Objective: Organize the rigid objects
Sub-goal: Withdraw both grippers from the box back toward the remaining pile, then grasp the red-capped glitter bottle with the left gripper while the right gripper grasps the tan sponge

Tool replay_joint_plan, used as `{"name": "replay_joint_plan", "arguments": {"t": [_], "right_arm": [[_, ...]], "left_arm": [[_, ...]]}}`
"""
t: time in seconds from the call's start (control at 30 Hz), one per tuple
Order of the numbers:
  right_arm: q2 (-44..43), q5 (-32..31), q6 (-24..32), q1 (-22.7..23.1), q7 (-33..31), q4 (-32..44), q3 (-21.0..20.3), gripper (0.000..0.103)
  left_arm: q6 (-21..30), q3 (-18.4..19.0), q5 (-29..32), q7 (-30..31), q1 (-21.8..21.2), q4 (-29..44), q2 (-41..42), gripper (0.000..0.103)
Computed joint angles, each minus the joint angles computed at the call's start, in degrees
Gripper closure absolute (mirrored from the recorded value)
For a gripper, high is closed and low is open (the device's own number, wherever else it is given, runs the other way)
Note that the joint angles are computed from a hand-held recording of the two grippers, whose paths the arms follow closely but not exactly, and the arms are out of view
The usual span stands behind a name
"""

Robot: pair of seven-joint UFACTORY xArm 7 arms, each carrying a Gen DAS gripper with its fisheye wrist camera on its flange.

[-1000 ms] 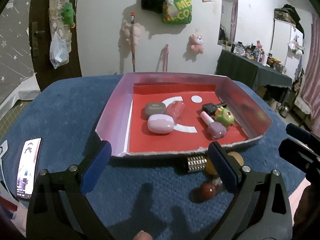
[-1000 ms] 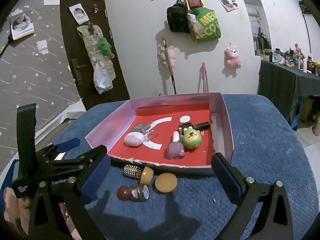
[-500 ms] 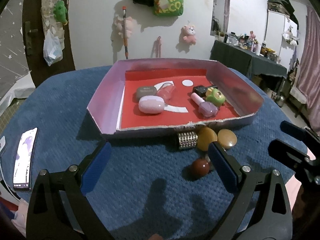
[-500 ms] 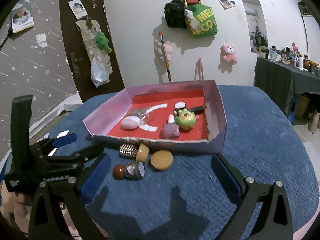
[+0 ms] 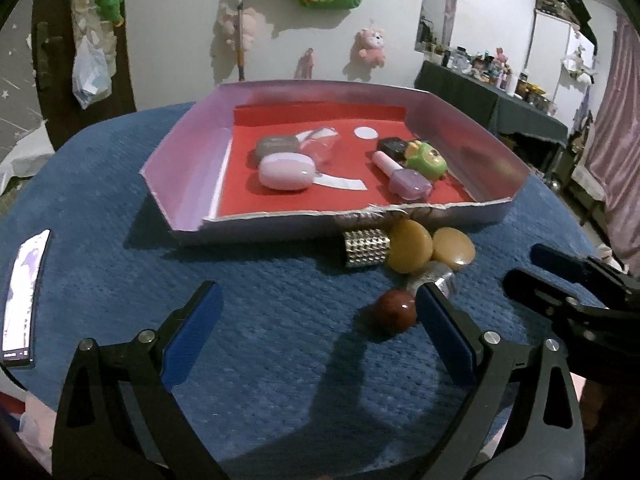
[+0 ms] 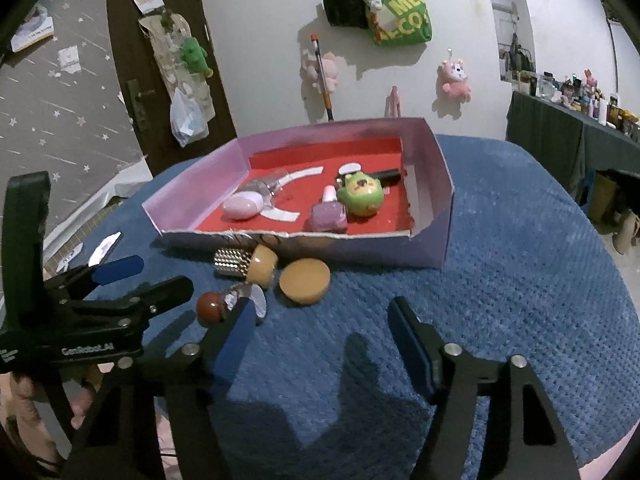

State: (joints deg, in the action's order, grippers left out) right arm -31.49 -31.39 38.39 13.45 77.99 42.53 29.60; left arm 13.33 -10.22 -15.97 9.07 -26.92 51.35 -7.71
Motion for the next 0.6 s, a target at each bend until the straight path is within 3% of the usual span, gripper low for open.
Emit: {"name": "replay_joint_plan", "arguments": {"t": [0.23,0.53,0.6], "right_arm": [[-0.62,1.49,0.74,0.30,-0.56,-1.26,-1.51,0.036],[-2.04,2.53,2.71,-0.12,-1.52,-1.97,-2.22,0.037],[-2.22,2.90,2.06,-0.08,-1.81,-2.33,-2.66,0.037]], "left_arm": [[0.74,-0.20,-4.59,5.10,-2.40,1.02,1.00,0.005],[0.98,-3.44,-0.24,0.88,-0.42,3.74,5.28,0.005],[1.98,-2.09,-4.77,4.57,-1.55,4.35,5.73,0.005]]}}
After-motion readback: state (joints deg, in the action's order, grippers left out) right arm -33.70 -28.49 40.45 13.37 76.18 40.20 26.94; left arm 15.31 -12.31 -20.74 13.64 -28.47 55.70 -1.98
